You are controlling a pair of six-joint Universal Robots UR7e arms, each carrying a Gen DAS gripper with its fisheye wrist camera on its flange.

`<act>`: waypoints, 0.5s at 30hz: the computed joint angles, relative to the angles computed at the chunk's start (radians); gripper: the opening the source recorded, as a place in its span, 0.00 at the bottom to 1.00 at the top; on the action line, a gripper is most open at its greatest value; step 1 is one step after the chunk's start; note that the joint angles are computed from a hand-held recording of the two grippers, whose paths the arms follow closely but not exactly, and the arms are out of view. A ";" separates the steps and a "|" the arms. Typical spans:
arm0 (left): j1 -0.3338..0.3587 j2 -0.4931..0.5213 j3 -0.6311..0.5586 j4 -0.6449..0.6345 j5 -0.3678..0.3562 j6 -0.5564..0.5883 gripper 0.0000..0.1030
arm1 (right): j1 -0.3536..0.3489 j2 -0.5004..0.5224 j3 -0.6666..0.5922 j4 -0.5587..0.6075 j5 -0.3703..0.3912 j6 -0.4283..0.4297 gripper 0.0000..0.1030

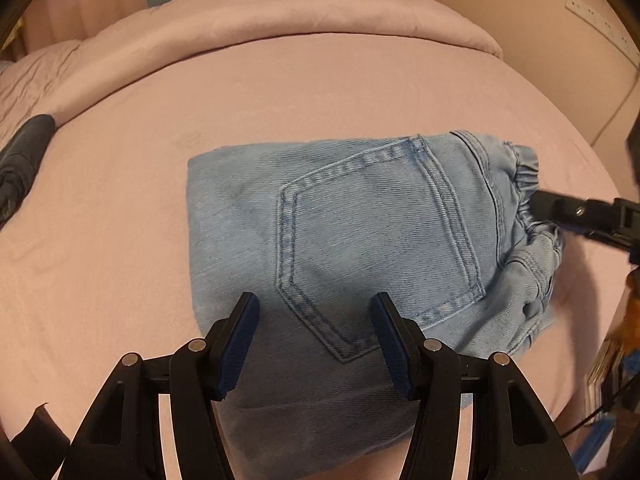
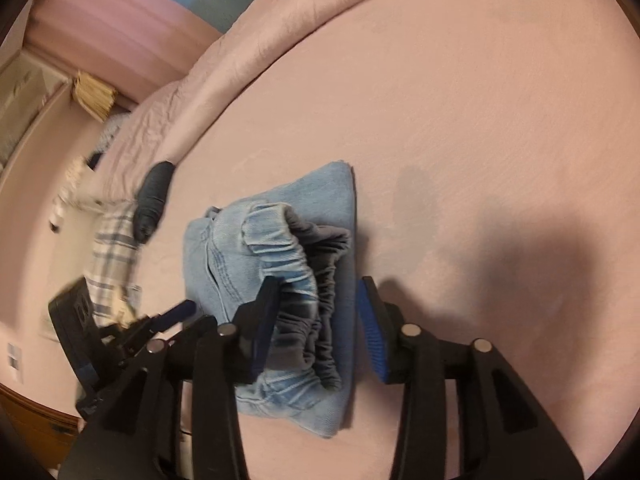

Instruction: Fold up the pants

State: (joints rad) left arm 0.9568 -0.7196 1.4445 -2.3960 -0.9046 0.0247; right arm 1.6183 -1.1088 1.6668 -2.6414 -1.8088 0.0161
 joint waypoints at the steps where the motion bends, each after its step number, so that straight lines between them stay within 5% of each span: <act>1: 0.002 0.000 -0.003 0.006 -0.004 -0.002 0.56 | 0.013 0.001 -0.001 -0.013 -0.045 -0.016 0.41; 3: 0.004 0.000 -0.005 0.007 -0.005 0.004 0.56 | 0.038 0.002 -0.001 -0.064 -0.115 -0.053 0.41; 6: 0.003 0.002 -0.007 0.004 0.000 0.009 0.56 | 0.058 0.003 -0.006 -0.121 -0.108 -0.129 0.41; 11: -0.002 0.018 -0.029 0.015 0.001 0.002 0.56 | 0.090 0.066 -0.077 -0.086 -0.113 -0.260 0.38; 15: -0.004 0.020 -0.029 0.017 0.001 0.001 0.56 | 0.100 0.138 -0.143 -0.059 -0.184 -0.280 0.32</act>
